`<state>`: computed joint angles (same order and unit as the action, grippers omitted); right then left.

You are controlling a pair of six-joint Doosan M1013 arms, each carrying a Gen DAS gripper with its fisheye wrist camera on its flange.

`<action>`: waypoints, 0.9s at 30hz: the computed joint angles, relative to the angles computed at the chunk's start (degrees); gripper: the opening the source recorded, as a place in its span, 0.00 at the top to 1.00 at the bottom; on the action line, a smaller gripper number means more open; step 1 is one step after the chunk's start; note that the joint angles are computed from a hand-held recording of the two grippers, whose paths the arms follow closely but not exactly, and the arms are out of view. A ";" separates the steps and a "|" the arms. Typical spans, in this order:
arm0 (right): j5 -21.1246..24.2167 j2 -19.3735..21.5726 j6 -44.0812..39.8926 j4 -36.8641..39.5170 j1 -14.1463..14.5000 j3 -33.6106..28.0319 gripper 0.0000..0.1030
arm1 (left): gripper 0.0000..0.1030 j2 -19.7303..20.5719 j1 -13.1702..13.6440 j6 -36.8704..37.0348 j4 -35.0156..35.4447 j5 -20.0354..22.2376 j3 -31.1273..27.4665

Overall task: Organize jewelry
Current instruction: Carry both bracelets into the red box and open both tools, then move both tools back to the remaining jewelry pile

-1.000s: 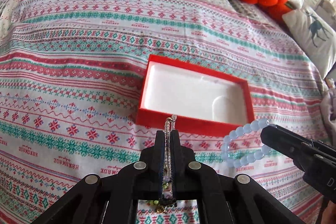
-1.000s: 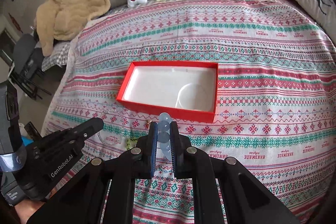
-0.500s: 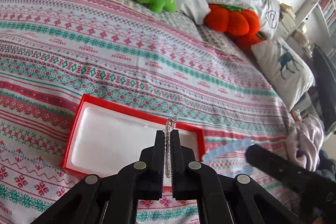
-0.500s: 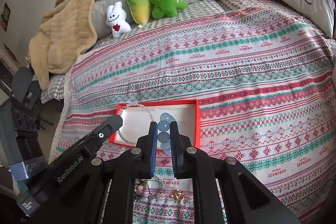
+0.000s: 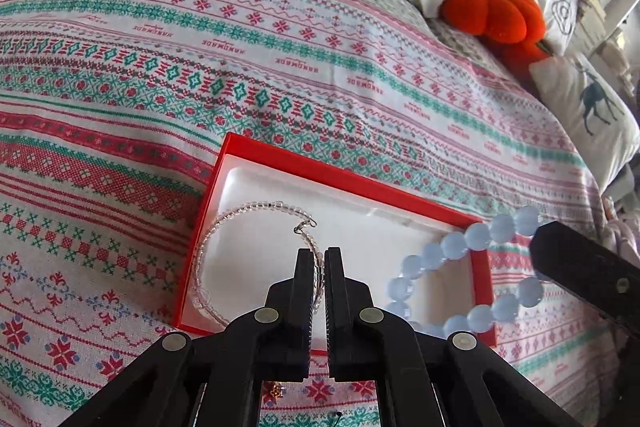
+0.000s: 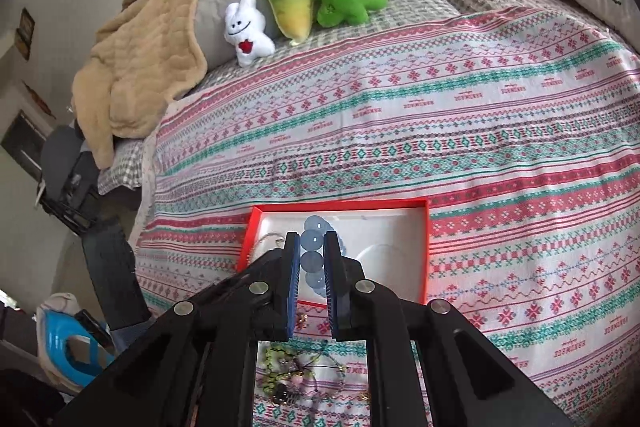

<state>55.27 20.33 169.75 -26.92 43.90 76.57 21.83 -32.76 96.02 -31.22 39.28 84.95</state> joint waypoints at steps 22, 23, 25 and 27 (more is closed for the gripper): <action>6.16 -1.74 -3.68 4.78 -0.83 2.70 0.68 | 0.56 -2.07 -1.92 -2.21 9.29 3.93 -0.66; 6.89 -1.86 -4.00 4.68 -0.58 2.63 0.67 | 0.51 -2.45 -2.04 -2.43 10.27 4.08 -0.38; 8.48 -2.05 -4.71 4.32 -0.08 2.50 0.63 | 0.45 -3.10 -2.18 -2.96 12.24 4.65 0.18; 9.89 -2.34 -5.25 3.94 0.48 2.52 0.59 | 0.40 -3.71 -2.34 -3.36 14.13 5.28 0.81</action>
<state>65.17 17.99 164.50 -22.97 44.39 79.09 18.12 -35.10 92.66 -17.08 44.57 85.76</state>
